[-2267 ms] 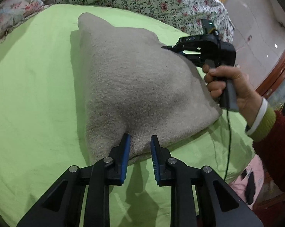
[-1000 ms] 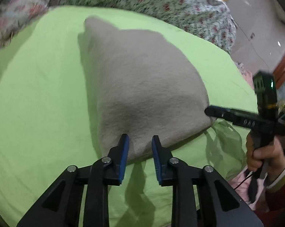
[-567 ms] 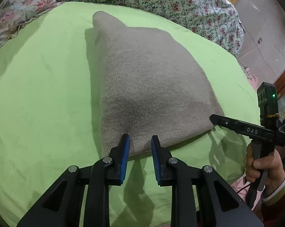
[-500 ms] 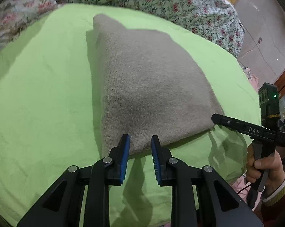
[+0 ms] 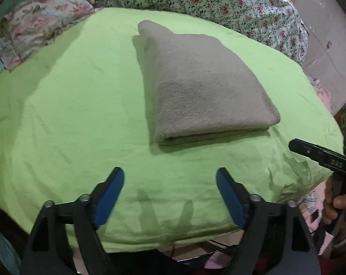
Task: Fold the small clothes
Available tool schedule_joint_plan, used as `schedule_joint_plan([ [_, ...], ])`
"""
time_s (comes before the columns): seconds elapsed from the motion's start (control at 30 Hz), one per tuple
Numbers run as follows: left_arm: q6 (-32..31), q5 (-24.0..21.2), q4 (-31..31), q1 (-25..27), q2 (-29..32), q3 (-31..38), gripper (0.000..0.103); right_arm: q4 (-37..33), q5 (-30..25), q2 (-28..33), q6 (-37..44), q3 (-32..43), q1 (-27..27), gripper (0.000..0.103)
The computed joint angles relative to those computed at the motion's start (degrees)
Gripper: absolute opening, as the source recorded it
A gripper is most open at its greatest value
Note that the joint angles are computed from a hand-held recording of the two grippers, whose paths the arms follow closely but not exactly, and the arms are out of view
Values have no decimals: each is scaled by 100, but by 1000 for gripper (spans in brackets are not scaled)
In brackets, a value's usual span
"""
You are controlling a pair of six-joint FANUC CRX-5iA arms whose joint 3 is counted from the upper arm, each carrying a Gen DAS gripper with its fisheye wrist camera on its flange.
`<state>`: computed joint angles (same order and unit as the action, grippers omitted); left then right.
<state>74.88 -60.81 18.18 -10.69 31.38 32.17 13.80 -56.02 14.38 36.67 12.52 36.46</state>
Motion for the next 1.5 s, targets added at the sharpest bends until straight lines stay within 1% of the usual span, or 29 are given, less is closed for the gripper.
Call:
schedule_joint_plan([
  [0.1, 225, -43, -662, -142, -135, 75, 89, 129, -45, -94, -8, -115, 161, 68],
  [0.13, 240, -154, -843, -187, -130, 162, 91, 152, -35, -132, 9, -162, 208, 71],
  [0.17, 217, -220, -971, -224, -145, 195, 91, 151, -18, -183, 43, -205, 259, 73],
  [0.23, 252, -126, -1261, -306, -318, 53, 91, 105, 24, -280, 78, -277, 322, 79],
  [0.37, 183, 60, -1520, -406, -621, -273, 97, 120, -2, -380, 123, -355, 451, 87],
  [0.47, 132, 159, -1513, -423, -682, -383, 102, 224, -221, -292, 303, -246, 570, 88],
  [0.6, 97, 233, -1467, -387, -593, -296, 102, 478, -366, -95, 495, -80, 655, 88],
  [0.7, 104, 305, -1350, -339, -503, -190, 102, 518, -250, -5, 636, 6, 613, 88],
  [0.83, 210, 283, -1322, -308, -301, 110, 102, 477, -155, 186, 777, 250, 488, 88],
  [1.0, 443, 106, -1495, -348, 25, 689, 102, 282, -80, 461, 1065, 690, 274, 88],
  [1.07, 468, 96, -1496, -354, 90, 809, 102, 244, -68, 539, 1081, 815, 204, 88],
  [1.13, 537, -23, -1523, -366, 197, 1011, 102, 147, -71, 613, 1098, 950, 118, 88],
  [1.33, 645, -216, -1597, -400, 445, 1459, 102, -57, -302, 862, 1308, 1389, -63, 88],
  [1.47, 738, -519, -1779, -465, 711, 1972, 102, -287, -411, 1012, 1394, 1692, -200, 88],
  [1.5, 773, -529, -1812, -490, 712, 1988, 102, -323, -461, 1051, 1414, 1765, -224, 88],
])
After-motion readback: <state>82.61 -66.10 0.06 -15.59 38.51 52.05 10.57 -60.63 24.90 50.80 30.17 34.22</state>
